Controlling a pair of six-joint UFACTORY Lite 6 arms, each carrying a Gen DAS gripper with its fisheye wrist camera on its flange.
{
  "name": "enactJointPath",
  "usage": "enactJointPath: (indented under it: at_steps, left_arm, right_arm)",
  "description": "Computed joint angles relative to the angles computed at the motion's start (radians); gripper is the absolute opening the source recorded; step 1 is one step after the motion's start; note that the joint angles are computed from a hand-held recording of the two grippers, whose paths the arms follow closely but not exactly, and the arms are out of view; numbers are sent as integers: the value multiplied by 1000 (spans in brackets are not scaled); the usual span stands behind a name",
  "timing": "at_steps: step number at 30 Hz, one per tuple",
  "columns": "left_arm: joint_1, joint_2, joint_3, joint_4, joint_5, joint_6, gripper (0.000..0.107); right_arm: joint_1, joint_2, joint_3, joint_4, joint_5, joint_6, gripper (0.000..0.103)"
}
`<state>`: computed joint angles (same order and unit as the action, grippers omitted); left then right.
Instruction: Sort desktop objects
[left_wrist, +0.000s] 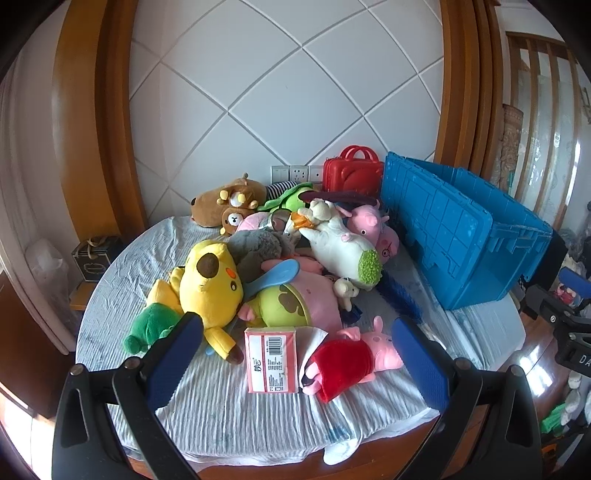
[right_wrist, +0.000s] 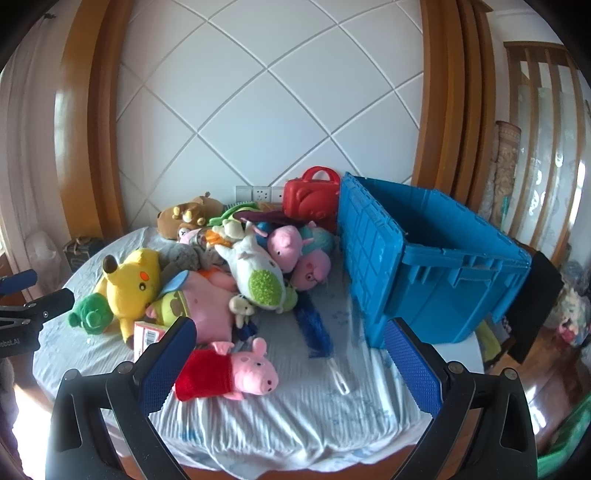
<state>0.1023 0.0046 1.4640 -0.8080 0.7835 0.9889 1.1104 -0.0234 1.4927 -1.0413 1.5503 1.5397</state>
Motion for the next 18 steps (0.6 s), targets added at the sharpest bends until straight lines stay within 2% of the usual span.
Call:
enactJointPath:
  at_steps: [4,11,18]
  left_arm:
    - [19,8,-24,-53,18,52,103]
    - [-8,15,-83,75,-82,-44,103]
    - [-17,38,-152,198,-172,-164,103]
  right_arm:
    - [-12,-34,-48,11,-57,27,103]
    - [-67,-92,-149,36,-201,33,103]
    - [-225,-144,-299,125,-443,-23,103]
